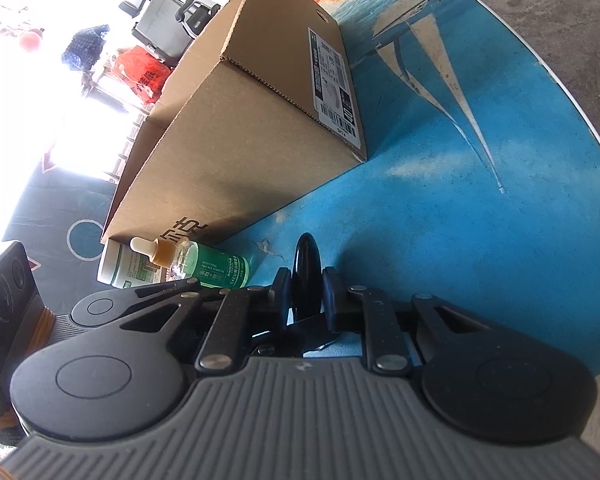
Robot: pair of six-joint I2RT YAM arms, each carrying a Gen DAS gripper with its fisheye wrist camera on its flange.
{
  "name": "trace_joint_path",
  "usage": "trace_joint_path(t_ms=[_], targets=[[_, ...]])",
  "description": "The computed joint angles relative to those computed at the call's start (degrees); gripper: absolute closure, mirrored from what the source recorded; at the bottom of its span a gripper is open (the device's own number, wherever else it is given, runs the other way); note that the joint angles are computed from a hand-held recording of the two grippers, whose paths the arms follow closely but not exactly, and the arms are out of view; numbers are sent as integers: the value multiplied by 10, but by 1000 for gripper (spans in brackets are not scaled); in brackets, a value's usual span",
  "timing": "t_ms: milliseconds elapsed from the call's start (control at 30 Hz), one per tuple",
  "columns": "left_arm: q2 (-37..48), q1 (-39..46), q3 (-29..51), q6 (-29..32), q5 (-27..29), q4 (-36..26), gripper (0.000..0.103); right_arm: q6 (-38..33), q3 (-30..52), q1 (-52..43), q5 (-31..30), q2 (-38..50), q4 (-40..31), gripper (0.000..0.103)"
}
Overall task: Organize rigid objects
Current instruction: 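Lift the black key fob off the table with the right gripper, then carry the key fob into the box and open the right gripper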
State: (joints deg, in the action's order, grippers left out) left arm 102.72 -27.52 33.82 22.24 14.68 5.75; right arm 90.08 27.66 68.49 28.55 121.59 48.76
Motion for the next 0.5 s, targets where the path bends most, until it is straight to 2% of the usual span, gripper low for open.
trace_joint_path(t_ms=[500], targets=[[-81, 4, -43, 12, 9, -18, 70, 33, -8, 51, 63, -49, -53, 88]])
